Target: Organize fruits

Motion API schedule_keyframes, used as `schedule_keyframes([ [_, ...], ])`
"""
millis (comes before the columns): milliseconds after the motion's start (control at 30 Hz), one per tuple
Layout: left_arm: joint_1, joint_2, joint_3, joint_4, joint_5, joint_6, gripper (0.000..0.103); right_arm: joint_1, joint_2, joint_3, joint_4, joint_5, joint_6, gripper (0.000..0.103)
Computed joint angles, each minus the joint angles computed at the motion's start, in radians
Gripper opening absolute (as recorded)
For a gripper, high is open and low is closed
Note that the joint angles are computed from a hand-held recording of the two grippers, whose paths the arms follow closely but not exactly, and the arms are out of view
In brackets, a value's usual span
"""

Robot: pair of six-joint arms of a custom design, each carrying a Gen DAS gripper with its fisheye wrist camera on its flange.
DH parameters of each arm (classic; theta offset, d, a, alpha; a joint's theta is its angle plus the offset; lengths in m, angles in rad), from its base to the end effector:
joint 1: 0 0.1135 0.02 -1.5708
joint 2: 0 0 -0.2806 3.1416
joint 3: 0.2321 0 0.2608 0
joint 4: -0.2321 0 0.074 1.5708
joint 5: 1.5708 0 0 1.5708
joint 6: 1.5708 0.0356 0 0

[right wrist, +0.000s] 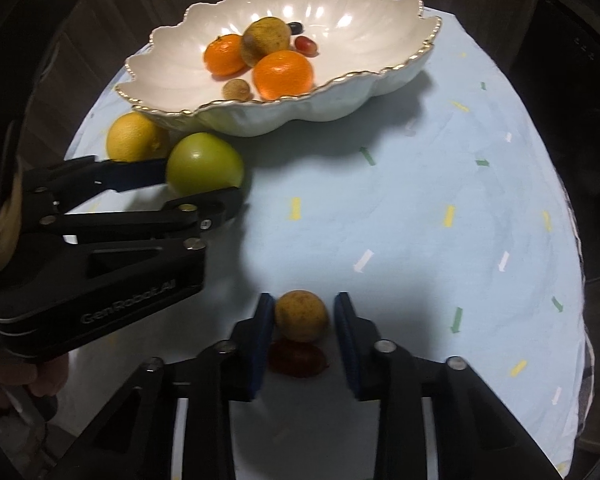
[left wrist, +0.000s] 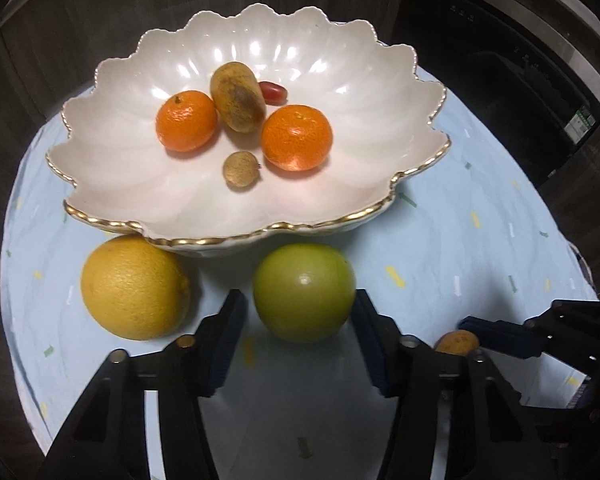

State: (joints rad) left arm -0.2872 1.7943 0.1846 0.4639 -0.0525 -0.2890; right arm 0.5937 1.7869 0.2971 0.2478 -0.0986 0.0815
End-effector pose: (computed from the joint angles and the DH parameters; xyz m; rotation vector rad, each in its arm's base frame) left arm 0.1707 -0.0485 0.0314 -0.0178 2.7178 -0.0982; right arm 0.1604 0.1125 0.0359 -0.7444 2.7509 0.2892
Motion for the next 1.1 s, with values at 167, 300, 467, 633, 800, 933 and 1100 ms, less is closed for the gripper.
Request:
schedule_keyframes([
  [167,-0.007,0.012,0.005,0.009,-0.007,-0.007,0.047,-0.003,0.007,0.0,0.011,0.002,-0.002,0.028],
  [300,-0.03,-0.011,-0.007,-0.003,-0.032,-0.037,0.047,-0.01,-0.001,-0.002,0.011,0.005,-0.005,0.027],
  [467,-0.033,-0.063,-0.021,-0.035,-0.051,-0.044,0.047,-0.007,-0.014,-0.003,0.006,0.005,-0.003,0.027],
  [633,-0.033,-0.137,-0.029,-0.094,-0.065,-0.053,0.047,-0.02,-0.04,-0.007,-0.006,-0.002,-0.011,0.027],
  [800,-0.064,-0.221,-0.036,-0.17,-0.092,-0.081,0.047,-0.034,-0.081,-0.024,-0.02,-0.011,-0.018,0.027],
  [933,-0.094,-0.235,-0.033,-0.189,-0.117,-0.111,0.047,-0.044,-0.109,-0.028,-0.031,-0.019,-0.025,0.027],
  [1100,-0.112,-0.31,-0.036,-0.263,-0.136,-0.133,0.047,-0.054,-0.144,-0.036,-0.043,-0.029,-0.031,0.027],
])
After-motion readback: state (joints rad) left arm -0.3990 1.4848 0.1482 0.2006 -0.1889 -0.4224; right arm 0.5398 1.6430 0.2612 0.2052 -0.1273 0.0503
